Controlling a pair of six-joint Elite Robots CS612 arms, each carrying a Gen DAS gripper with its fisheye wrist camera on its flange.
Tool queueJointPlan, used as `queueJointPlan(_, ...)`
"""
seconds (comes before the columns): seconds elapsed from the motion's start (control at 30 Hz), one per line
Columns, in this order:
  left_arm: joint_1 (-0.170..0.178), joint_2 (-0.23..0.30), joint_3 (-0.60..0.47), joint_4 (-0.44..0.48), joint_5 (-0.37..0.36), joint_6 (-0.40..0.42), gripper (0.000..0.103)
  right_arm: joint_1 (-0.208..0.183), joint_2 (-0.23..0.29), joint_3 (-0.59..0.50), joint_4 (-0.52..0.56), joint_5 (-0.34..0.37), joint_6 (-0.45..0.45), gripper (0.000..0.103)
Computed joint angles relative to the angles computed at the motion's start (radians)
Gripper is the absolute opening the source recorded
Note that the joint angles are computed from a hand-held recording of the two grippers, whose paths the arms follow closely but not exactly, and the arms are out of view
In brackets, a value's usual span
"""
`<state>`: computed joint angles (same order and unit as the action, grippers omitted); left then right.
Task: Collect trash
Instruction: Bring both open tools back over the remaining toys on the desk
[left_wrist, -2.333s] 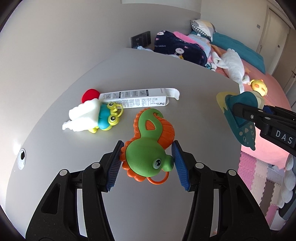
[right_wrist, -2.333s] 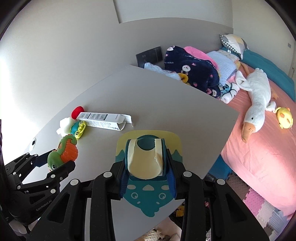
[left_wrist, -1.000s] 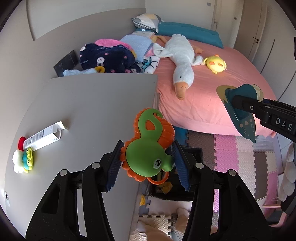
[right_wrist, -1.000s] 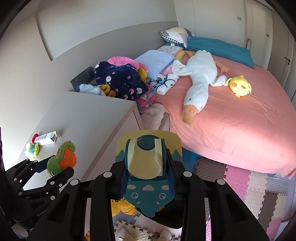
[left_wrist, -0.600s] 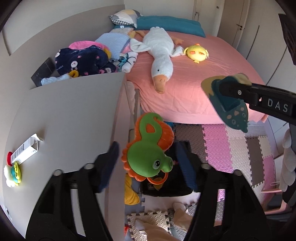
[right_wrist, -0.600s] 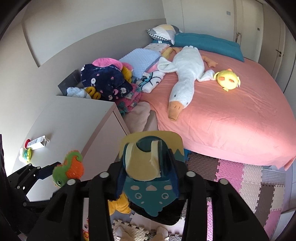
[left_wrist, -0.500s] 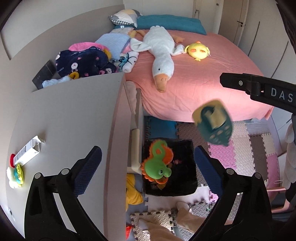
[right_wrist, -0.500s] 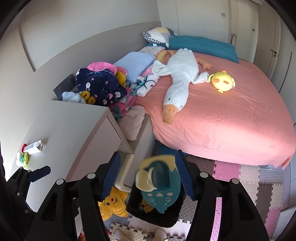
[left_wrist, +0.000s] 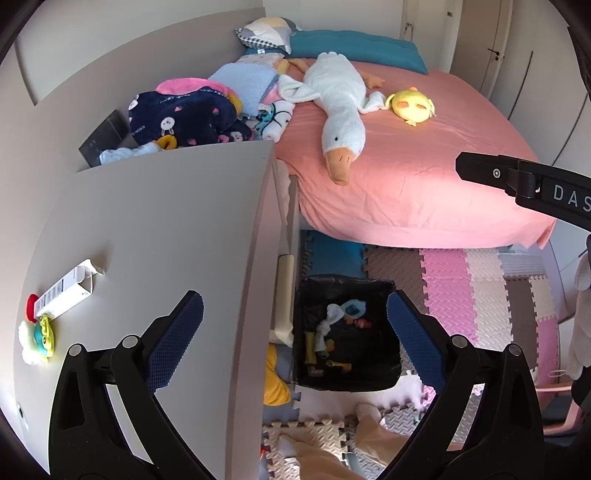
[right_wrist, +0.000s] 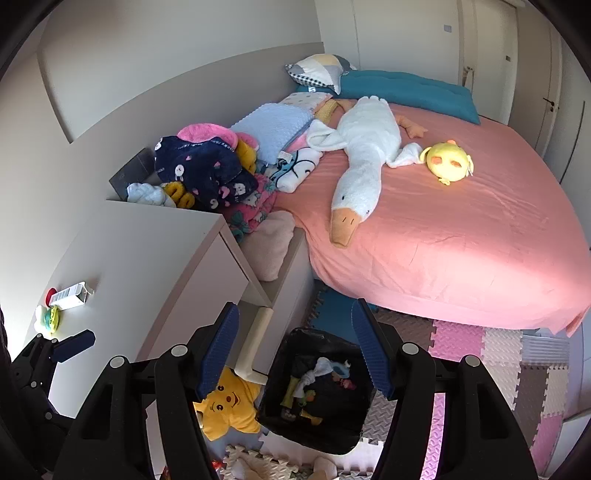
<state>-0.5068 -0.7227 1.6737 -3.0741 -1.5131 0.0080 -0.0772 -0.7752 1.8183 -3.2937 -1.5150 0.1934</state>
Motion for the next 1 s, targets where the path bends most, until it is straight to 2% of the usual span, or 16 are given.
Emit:
queueJointPlan(0.47,0.045,-0.019,0.034,0.001,0.049,-0.047,0.096,0.056,0.028,-0.068,0.055,0.048,-0.048,0.064)
queueJointPlan(1.0,0.122,-0.046,0.088,-0.018,0.106,-0.182,0.096,0.131,0.066,-0.162,0.109,0.129,-0.142,0.064)
